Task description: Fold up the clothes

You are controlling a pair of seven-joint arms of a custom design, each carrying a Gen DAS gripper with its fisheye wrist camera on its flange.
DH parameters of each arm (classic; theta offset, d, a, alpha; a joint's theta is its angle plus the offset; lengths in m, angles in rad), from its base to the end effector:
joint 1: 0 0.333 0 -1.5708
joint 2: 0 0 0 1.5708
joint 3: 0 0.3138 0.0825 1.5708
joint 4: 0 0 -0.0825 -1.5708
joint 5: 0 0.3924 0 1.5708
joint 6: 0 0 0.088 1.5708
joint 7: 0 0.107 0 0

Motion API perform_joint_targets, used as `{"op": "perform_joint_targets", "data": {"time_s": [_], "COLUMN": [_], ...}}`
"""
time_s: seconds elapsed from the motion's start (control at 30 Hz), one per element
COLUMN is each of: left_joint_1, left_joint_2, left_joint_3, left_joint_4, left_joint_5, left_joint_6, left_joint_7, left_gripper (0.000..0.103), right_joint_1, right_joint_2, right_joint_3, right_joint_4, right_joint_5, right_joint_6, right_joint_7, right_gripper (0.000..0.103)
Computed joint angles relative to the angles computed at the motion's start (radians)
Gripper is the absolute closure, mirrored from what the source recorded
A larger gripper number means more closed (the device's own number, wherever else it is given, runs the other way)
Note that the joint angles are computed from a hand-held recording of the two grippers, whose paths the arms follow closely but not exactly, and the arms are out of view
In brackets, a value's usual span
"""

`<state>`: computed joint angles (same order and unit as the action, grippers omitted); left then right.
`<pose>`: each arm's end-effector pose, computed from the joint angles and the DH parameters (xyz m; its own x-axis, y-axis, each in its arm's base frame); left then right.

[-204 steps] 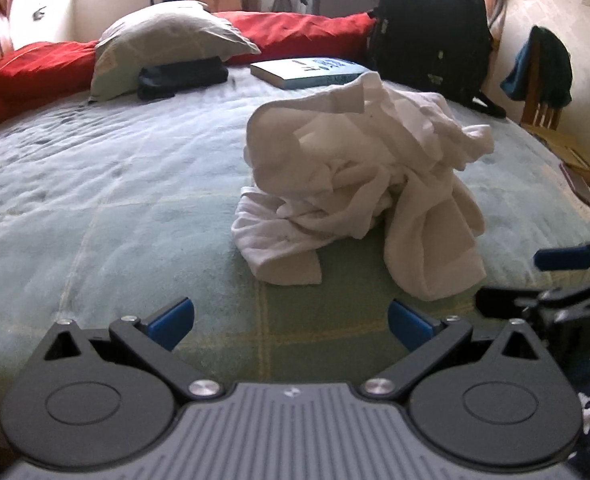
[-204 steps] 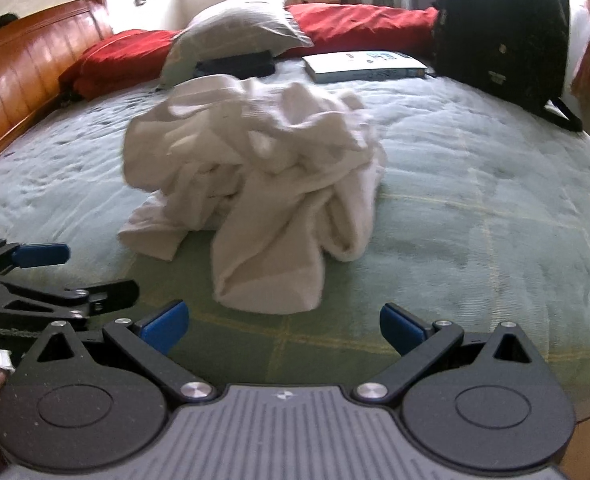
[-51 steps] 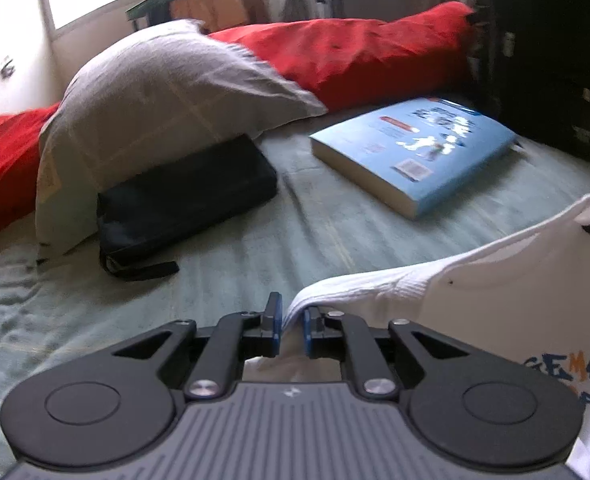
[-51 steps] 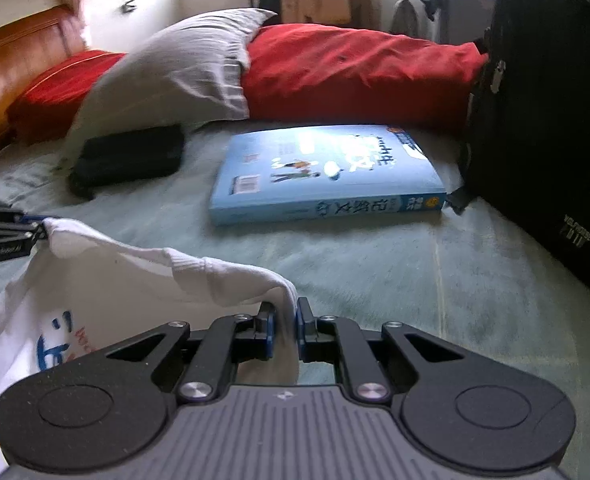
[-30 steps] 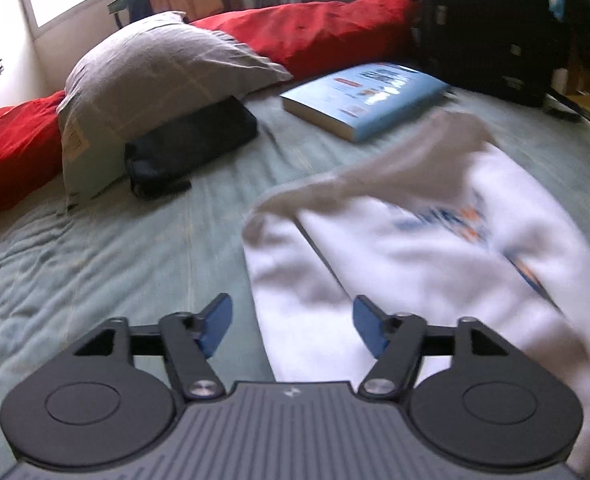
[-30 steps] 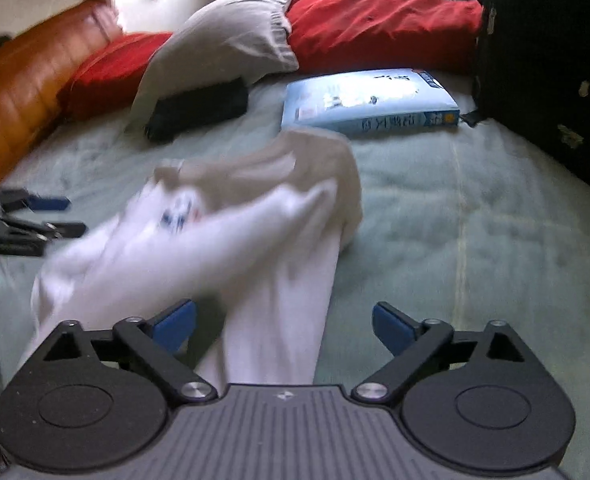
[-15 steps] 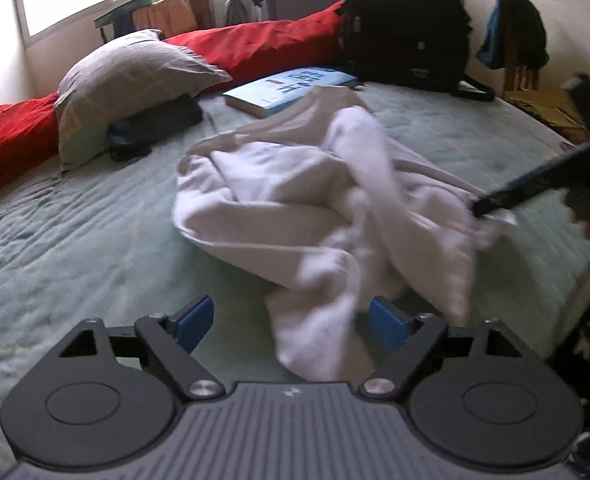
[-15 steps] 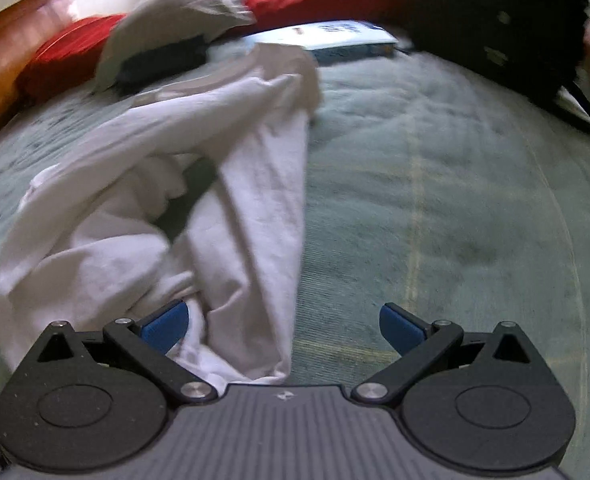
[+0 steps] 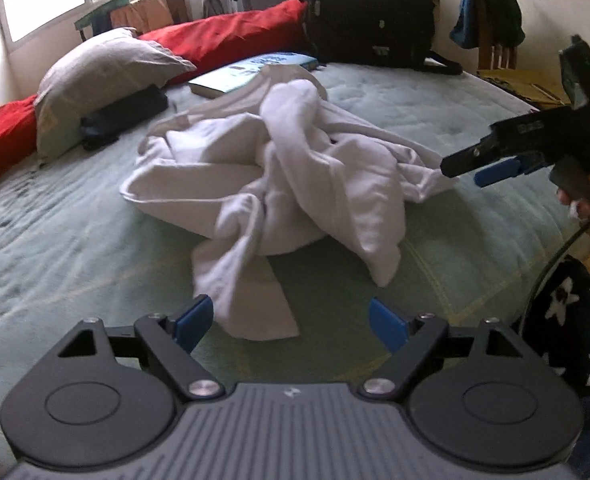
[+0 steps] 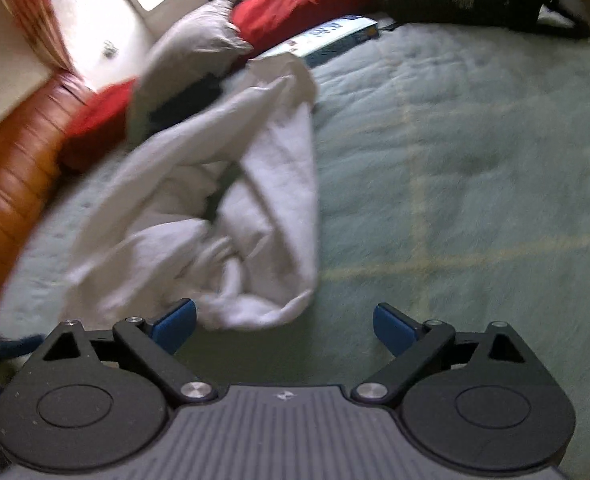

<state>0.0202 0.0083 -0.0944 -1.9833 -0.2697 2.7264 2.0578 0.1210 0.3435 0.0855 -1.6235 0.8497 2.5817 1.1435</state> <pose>0.6125 -0.0354 0.5395 -0.3156 -0.9452 -0.0840 -0.6753 0.2859 -0.6798 0.6975 0.1245 0.4835 0.1988 -0.8267 -0.5263 -0.8108 0.1629 -0.5621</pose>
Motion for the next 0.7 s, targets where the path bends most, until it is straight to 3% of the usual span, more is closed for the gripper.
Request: {"op": "perform_joint_targets", "data": {"time_s": [0.1, 0.43, 0.53, 0.6, 0.7], "left_joint_1": [-0.003, 0.001, 0.004, 0.007, 0.008], "left_joint_2": [-0.003, -0.003, 0.0, 0.005, 0.017], "left_joint_3": [-0.004, 0.0, 0.002, 0.004, 0.006], "left_joint_4": [-0.008, -0.017, -0.016, -0.012, -0.002], "left_joint_5": [-0.013, 0.011, 0.014, 0.004, 0.006], "left_joint_6": [-0.009, -0.018, -0.025, -0.033, -0.041], "left_joint_7": [0.003, -0.034, -0.047, -0.047, -0.054], "left_gripper": [0.018, 0.018, 0.018, 0.018, 0.018], "right_joint_1": [-0.049, -0.093, -0.102, -0.112, -0.105], "right_joint_2": [0.003, 0.151, 0.111, 0.082, 0.07], "right_joint_3": [0.045, 0.096, 0.113, 0.131, 0.12], "right_joint_4": [-0.006, 0.138, 0.071, 0.011, -0.022], "right_joint_5": [0.171, 0.409, 0.496, 0.628, 0.766], "right_joint_6": [-0.047, -0.052, 0.004, 0.046, 0.069], "right_joint_7": [-0.11, -0.13, -0.182, -0.28, -0.353], "right_gripper": [0.005, 0.005, 0.02, 0.036, 0.049]}}
